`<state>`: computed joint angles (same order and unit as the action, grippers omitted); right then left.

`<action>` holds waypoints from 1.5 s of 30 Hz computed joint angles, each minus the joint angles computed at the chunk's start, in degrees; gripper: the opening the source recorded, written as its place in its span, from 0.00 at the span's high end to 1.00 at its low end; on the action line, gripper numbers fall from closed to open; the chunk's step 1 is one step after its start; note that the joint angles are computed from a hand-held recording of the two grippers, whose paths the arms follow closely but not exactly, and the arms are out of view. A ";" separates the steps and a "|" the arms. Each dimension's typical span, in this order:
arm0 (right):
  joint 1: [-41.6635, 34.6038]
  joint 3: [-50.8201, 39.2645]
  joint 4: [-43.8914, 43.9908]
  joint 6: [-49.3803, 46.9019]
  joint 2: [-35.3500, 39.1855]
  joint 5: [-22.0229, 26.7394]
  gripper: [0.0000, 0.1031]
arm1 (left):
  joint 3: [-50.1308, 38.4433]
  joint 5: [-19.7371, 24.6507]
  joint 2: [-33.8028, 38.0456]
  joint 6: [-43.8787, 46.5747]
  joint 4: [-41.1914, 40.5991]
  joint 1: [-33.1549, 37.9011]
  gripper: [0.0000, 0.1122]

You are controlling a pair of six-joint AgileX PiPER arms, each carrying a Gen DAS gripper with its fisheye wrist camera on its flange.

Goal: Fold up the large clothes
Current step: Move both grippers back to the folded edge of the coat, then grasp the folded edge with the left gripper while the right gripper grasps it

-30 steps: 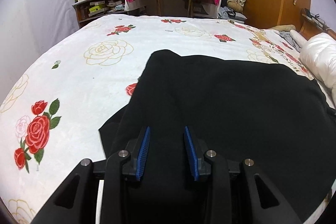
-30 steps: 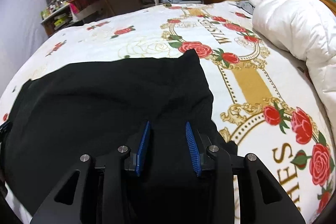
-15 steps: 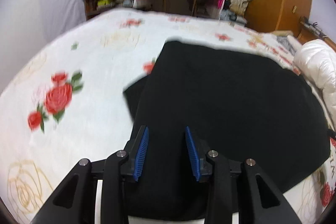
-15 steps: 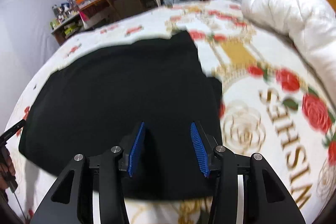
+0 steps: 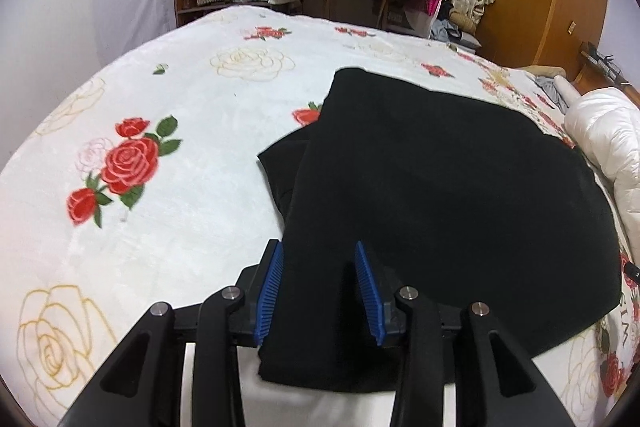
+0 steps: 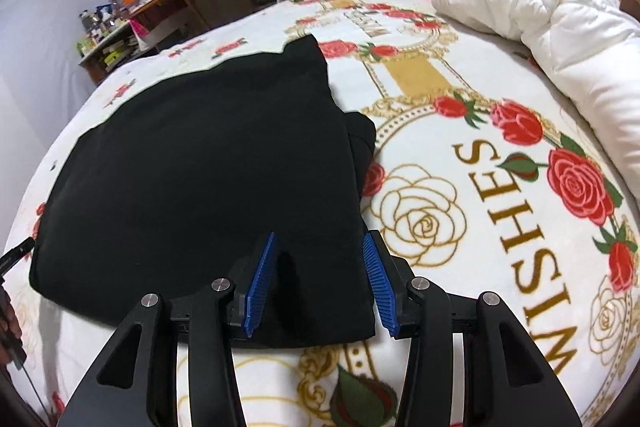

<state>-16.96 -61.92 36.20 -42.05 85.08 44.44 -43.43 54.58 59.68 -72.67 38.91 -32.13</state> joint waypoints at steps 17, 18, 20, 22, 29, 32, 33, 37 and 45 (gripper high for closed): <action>1.21 0.82 2.87 -2.97 -0.54 -2.24 0.38 | 0.48 -9.08 -0.95 10.50 -9.26 12.74 0.49; 1.68 0.45 2.70 -2.76 -0.26 -2.39 0.38 | -0.11 -9.97 0.02 11.53 -9.56 13.34 0.49; 3.14 -1.18 2.12 -1.60 1.03 -2.41 0.38 | -1.69 -11.43 2.19 14.17 -10.03 14.33 0.49; 4.72 -2.84 1.35 -0.27 2.34 -2.87 0.38 | -4.11 -12.49 5.35 16.36 -9.71 14.86 0.50; 10.47 -10.02 1.18 1.80 7.67 -3.12 0.38 | -12.05 -17.92 15.48 26.18 -14.40 19.29 0.50; 12.34 -13.61 -2.42 4.75 12.07 -3.69 0.38 | -15.36 -17.01 21.01 27.14 -14.44 20.74 0.50; 12.95 -15.03 -5.10 7.08 13.52 -4.48 0.38 | -16.51 -16.37 22.55 26.65 -13.34 20.83 0.50; 13.64 -21.14 -9.52 13.25 16.10 -3.22 0.38 | -19.82 -17.64 23.95 28.40 -15.18 21.04 0.51; 19.70 -45.69 -10.65 17.35 32.24 8.40 0.38 | -35.99 -16.43 38.10 35.68 -16.58 19.13 0.51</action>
